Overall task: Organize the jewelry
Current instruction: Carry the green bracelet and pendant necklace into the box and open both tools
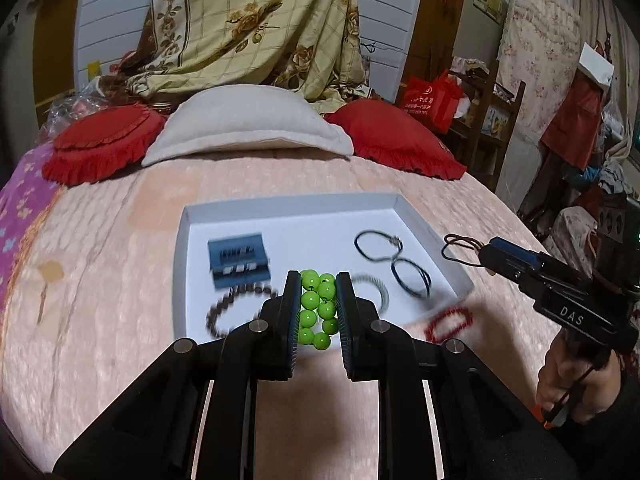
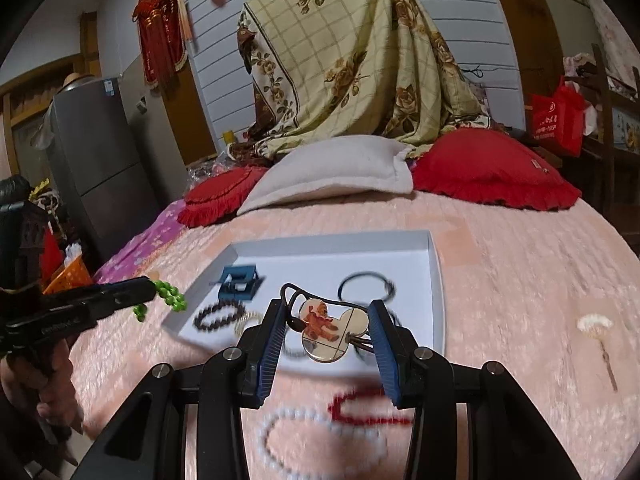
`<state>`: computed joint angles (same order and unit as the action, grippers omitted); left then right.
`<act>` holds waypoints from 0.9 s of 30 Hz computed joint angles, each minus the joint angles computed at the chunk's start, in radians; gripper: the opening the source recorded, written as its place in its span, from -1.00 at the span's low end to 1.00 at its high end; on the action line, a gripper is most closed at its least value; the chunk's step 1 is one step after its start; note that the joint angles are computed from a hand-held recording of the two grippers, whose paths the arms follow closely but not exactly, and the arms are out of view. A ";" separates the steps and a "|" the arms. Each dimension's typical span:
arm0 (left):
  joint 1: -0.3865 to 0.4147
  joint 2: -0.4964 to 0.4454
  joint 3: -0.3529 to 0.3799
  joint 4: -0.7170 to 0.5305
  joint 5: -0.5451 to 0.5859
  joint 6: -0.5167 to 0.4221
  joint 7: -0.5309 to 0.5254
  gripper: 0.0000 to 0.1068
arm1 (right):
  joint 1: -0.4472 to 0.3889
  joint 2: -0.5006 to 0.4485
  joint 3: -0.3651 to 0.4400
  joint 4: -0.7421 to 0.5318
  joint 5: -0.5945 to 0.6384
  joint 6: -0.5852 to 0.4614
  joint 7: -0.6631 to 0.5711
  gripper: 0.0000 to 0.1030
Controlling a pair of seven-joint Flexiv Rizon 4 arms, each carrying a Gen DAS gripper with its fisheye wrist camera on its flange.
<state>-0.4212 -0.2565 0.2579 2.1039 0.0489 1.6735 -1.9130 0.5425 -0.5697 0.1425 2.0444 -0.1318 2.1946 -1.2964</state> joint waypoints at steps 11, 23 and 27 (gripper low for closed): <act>0.147 -0.210 -0.143 -0.252 -0.111 -0.123 0.114 -0.71 | -0.018 -0.118 -0.010 -0.210 -0.074 -0.200 0.113 -0.20; 0.176 -0.370 -0.161 -0.460 -0.161 -0.306 0.100 -0.71 | -0.096 -0.202 0.069 -0.366 -0.153 -0.409 0.218 -0.20; 0.189 -0.364 -0.173 -0.451 -0.157 -0.329 0.079 -0.71 | -0.092 -0.212 0.078 -0.383 -0.170 -0.450 0.219 -0.20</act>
<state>-0.2326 -0.6203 0.0851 1.6527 -0.1081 1.3447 -1.8335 0.4509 -0.7822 0.2210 1.6616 -0.3015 1.7441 -1.0775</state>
